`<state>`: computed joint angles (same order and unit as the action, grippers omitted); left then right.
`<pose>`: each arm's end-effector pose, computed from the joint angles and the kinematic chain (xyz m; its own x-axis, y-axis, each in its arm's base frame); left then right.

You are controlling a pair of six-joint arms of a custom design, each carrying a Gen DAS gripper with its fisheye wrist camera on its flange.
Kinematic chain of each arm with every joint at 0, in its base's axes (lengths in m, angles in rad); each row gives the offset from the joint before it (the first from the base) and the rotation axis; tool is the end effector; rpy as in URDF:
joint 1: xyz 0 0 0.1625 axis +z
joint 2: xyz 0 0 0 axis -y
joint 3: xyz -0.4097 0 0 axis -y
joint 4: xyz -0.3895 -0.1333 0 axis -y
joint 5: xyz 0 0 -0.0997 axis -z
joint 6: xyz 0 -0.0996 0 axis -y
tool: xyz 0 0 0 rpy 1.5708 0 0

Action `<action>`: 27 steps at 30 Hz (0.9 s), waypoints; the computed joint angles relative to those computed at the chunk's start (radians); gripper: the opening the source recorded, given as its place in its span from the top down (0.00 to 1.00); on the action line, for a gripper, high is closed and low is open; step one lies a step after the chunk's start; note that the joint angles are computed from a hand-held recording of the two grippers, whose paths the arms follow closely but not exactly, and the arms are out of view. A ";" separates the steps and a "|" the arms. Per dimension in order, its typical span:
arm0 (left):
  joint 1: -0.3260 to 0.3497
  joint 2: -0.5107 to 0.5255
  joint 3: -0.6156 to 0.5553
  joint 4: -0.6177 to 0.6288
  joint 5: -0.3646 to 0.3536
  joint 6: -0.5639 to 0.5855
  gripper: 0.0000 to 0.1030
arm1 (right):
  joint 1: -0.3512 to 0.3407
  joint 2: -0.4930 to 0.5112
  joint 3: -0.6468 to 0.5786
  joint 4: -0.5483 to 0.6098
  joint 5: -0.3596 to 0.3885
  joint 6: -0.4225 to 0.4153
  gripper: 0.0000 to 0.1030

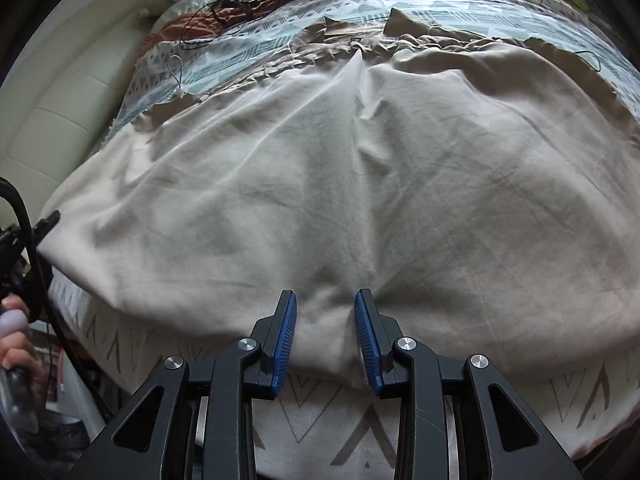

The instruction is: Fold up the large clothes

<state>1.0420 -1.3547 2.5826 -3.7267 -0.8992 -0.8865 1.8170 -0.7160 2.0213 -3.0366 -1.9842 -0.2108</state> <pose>-0.0034 -0.3929 0.2289 -0.8204 -0.4232 0.3844 -0.5273 0.3000 -0.7950 0.2183 -0.4857 -0.0185 -0.8334 -0.3577 0.4212 -0.4244 0.9025 -0.0733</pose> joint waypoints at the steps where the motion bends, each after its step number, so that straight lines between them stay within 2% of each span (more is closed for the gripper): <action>1: -0.005 -0.004 -0.003 0.009 0.004 0.000 0.91 | -0.009 0.001 -0.003 -0.008 0.019 0.000 0.69; 3: -0.010 -0.010 -0.010 0.029 0.007 -0.002 0.91 | -0.026 0.004 -0.008 -0.029 0.057 0.000 0.70; 5: -0.008 -0.010 -0.017 0.035 0.001 -0.005 0.91 | -0.041 0.023 -0.023 -0.071 0.075 -0.012 0.76; 8: -0.008 -0.005 -0.030 0.031 -0.005 0.001 0.91 | -0.063 0.041 -0.065 -0.052 0.110 0.032 0.85; 12: -0.016 -0.004 -0.048 0.040 -0.012 0.028 0.91 | -0.071 0.076 -0.121 -0.041 0.124 0.033 0.87; 19: -0.024 0.012 -0.120 0.045 -0.084 0.065 0.91 | -0.126 0.055 -0.150 0.065 0.257 0.115 0.89; 27: -0.075 0.047 -0.211 0.077 -0.112 0.115 0.91 | -0.089 0.024 -0.081 0.053 0.195 0.066 0.89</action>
<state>0.9666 -1.3075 2.3717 -3.6499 -1.0115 -0.7716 1.7276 -0.6915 1.9407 -2.9841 -1.7894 -0.1444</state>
